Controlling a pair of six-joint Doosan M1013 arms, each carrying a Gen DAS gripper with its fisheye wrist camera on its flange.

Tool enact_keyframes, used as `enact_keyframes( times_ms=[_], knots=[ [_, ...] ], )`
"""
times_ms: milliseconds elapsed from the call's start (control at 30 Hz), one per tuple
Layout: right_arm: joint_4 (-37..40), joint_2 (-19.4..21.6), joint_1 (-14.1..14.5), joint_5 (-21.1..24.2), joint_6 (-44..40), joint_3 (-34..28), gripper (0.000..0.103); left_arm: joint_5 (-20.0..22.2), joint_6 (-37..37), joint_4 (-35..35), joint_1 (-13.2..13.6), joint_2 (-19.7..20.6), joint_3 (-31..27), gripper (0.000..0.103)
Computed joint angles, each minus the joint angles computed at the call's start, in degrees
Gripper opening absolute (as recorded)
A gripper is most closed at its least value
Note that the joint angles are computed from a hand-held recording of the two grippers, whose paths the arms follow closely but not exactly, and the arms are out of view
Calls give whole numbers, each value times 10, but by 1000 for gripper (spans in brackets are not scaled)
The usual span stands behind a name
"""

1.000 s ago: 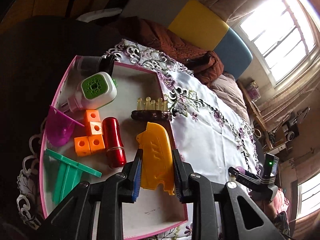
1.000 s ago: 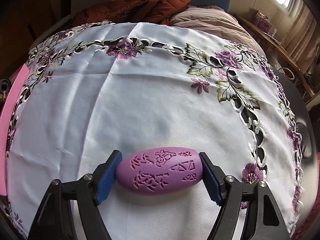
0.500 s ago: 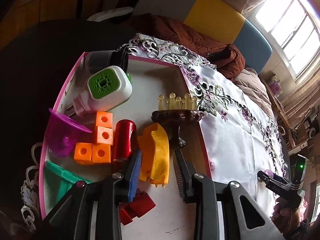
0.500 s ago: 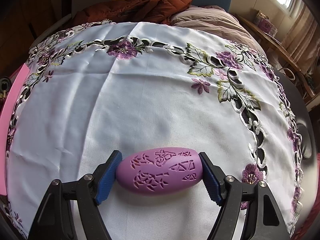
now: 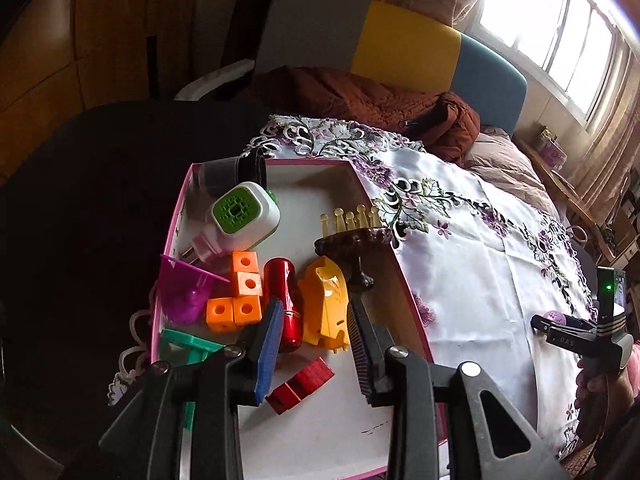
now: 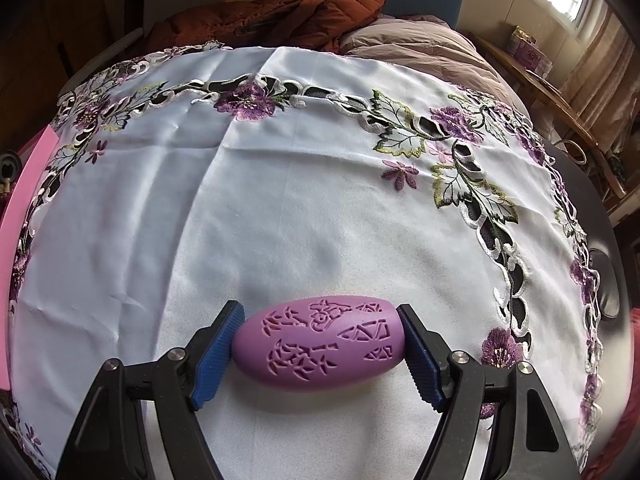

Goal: Organize rigid objects
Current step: 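Lower the yellow piece into the pink tray and open the left tool, then carry the purple egg into the pink tray and open the right tool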

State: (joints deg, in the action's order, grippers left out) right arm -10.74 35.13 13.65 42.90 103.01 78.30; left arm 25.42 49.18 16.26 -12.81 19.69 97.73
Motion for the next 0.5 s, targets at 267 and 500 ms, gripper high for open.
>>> enact_keyframes(
  times_ms=[267,500],
  knots=[
    [-20,-2,4,-7,8,4,77,-1,-45,63,-9,-18,23,32],
    [-5,-2,0,-3,7,3,76,-7,-53,81,-10,-29,40,33]
  ],
)
